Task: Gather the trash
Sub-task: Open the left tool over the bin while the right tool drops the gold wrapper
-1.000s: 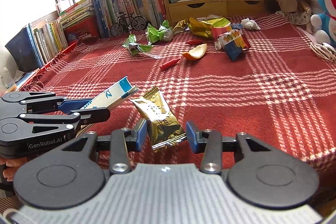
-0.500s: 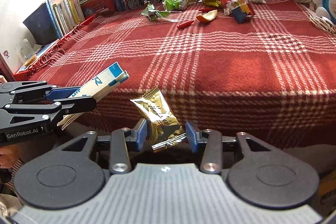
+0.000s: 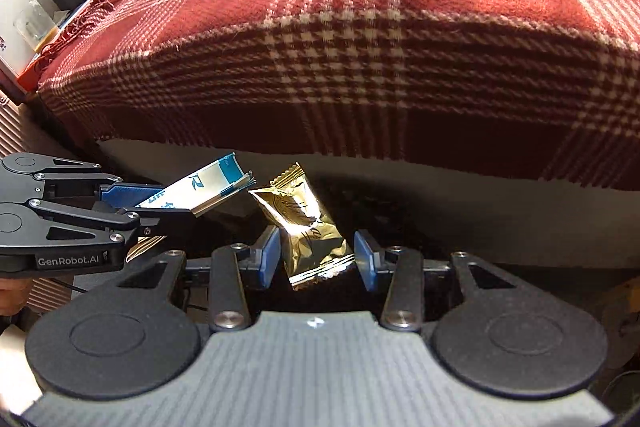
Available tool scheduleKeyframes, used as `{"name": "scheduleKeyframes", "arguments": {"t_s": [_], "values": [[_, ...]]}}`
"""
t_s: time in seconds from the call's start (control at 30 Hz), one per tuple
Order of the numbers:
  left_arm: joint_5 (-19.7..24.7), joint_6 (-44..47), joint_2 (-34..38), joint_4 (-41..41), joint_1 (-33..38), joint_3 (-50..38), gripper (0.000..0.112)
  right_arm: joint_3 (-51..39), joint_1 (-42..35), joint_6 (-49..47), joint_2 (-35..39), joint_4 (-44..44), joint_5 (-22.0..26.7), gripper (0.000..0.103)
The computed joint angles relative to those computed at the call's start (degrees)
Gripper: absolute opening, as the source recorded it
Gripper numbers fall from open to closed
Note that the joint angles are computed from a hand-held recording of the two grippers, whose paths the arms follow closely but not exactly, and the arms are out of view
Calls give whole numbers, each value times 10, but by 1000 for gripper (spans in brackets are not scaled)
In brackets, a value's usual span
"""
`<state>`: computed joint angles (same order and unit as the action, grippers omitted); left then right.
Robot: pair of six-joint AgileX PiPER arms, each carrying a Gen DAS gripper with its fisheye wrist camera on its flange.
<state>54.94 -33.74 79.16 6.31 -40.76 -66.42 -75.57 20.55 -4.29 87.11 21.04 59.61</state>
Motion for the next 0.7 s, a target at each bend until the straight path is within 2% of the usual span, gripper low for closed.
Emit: {"name": "scheduleKeyframes", "arguments": {"t_s": [0.07, 0.17, 0.33, 0.7], "values": [[-3, 2, 5, -3, 4, 2, 31, -2, 4, 5, 7, -6, 0, 59], [-6, 4, 16, -6, 7, 0, 32, -4, 11, 8, 12, -13, -3, 62], [-9, 10, 26, -14, 10, -3, 44, -9, 11, 8, 19, -13, -1, 71], [-18, 22, 34, -29, 17, -7, 70, -18, 6, 8, 21, -18, 6, 75]]}}
